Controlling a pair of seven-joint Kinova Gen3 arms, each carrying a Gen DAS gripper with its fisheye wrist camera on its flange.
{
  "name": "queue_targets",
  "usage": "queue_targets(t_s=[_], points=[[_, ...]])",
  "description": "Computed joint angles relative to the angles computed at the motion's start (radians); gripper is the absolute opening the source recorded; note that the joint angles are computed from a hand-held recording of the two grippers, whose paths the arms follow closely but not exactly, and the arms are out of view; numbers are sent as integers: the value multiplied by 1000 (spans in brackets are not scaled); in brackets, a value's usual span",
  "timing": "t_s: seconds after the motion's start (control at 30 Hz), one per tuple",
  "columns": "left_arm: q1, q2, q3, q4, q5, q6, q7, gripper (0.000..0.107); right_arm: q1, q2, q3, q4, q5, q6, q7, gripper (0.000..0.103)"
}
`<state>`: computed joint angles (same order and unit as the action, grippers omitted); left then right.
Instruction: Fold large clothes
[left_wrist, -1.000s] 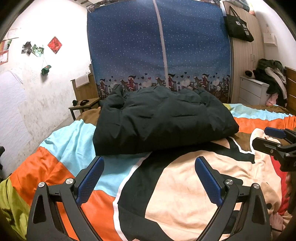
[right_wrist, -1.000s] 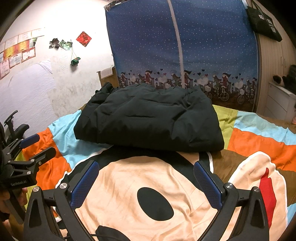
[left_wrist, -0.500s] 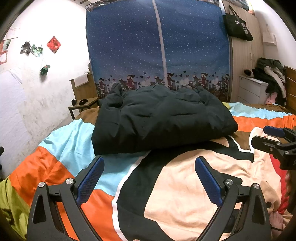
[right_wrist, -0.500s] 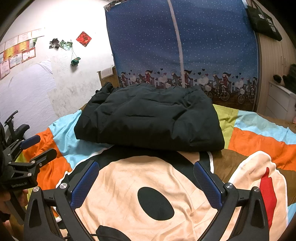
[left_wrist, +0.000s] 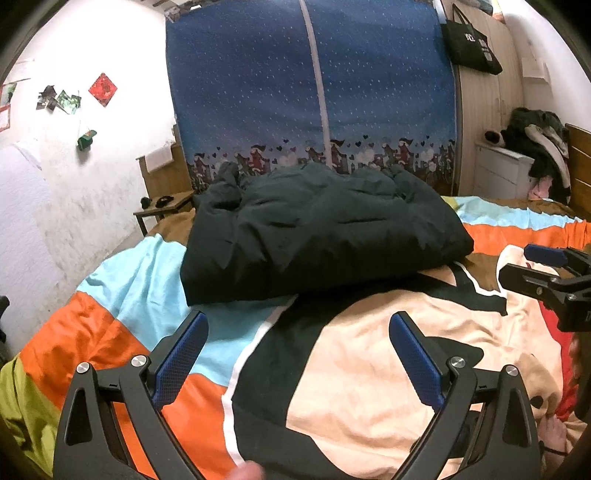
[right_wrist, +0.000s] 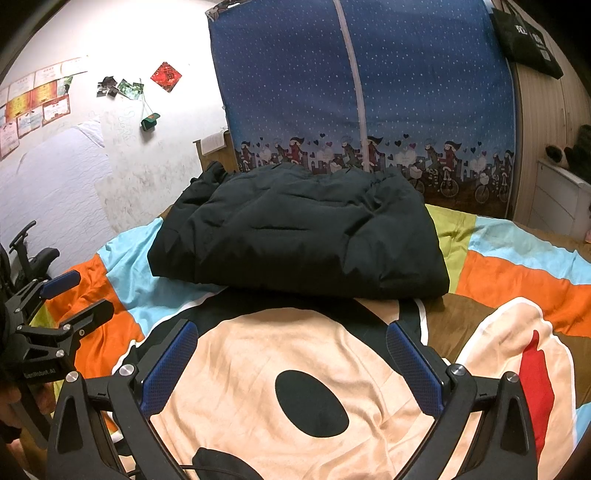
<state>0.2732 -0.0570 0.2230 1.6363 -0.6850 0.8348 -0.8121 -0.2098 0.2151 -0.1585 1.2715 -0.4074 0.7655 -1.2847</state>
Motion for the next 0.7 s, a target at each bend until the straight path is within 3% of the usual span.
queue_targets(t_s=[0.17, 0.7], points=[[14, 16, 11, -10, -46, 55, 51, 96, -1, 0, 0, -1, 0, 1, -1, 103], [11, 21, -12, -21, -3, 60, 12, 96, -11, -18, 0, 31, 2, -4, -9, 103]])
